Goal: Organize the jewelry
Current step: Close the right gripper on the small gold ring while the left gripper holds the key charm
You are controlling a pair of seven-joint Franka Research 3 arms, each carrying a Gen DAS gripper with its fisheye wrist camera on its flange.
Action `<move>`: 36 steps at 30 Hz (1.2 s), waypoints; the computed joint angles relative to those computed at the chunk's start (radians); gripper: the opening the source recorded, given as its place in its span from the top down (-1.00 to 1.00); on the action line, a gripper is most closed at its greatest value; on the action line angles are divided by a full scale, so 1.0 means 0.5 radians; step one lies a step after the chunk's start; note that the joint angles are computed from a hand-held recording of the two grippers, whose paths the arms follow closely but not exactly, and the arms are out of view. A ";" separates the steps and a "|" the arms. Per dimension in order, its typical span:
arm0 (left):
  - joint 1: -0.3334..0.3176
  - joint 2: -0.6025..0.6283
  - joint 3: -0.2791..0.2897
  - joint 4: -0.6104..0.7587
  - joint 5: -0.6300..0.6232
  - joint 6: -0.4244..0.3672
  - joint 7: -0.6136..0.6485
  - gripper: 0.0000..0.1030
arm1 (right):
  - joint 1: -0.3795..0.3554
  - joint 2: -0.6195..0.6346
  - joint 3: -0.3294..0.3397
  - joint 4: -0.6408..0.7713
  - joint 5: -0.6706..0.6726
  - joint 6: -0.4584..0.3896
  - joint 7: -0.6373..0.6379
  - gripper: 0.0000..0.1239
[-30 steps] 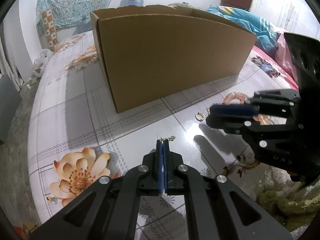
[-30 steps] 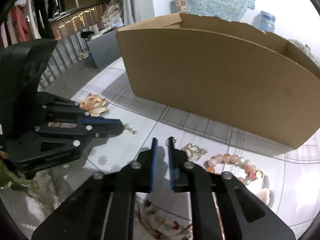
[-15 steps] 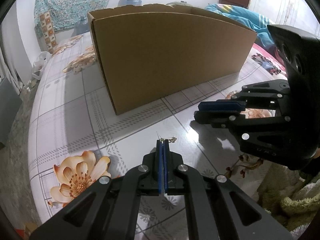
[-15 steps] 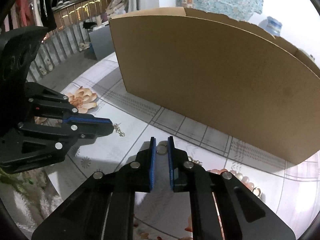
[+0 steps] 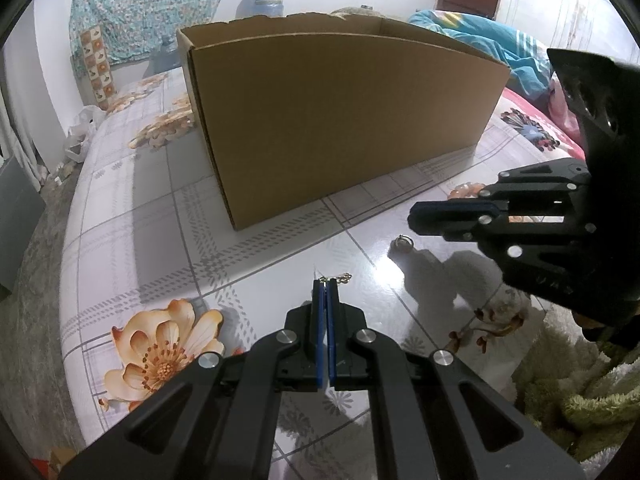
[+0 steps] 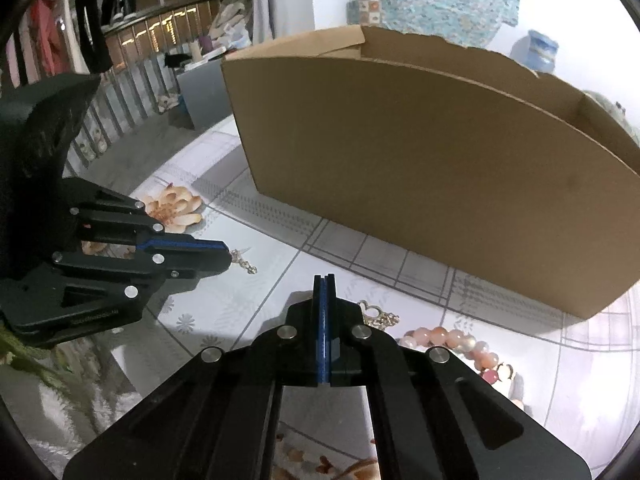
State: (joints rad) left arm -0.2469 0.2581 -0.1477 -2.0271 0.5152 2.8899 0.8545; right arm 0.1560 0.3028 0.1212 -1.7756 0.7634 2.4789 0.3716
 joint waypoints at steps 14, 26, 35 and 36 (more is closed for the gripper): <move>0.007 -0.006 -0.005 -0.025 -0.016 0.012 -0.005 0.97 | -0.016 0.054 -0.006 0.095 -0.086 -0.282 0.175 0.91; 0.008 -0.004 0.000 -0.026 -0.028 0.025 0.005 0.97 | -0.014 0.097 -0.014 0.154 -0.079 -0.273 0.248 0.59; 0.012 0.001 -0.003 -0.026 -0.048 0.048 0.013 0.97 | -0.019 0.041 -0.012 0.110 -0.022 -0.331 0.188 0.55; 0.010 0.003 -0.003 -0.023 -0.048 0.047 0.014 0.97 | -0.010 0.046 -0.015 0.113 -0.022 -0.295 0.196 0.55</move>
State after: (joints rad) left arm -0.2417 0.2598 -0.1493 -2.0387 0.4911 2.9135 0.8617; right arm 0.1508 0.3258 0.1139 -1.7191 0.7521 2.3315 0.4695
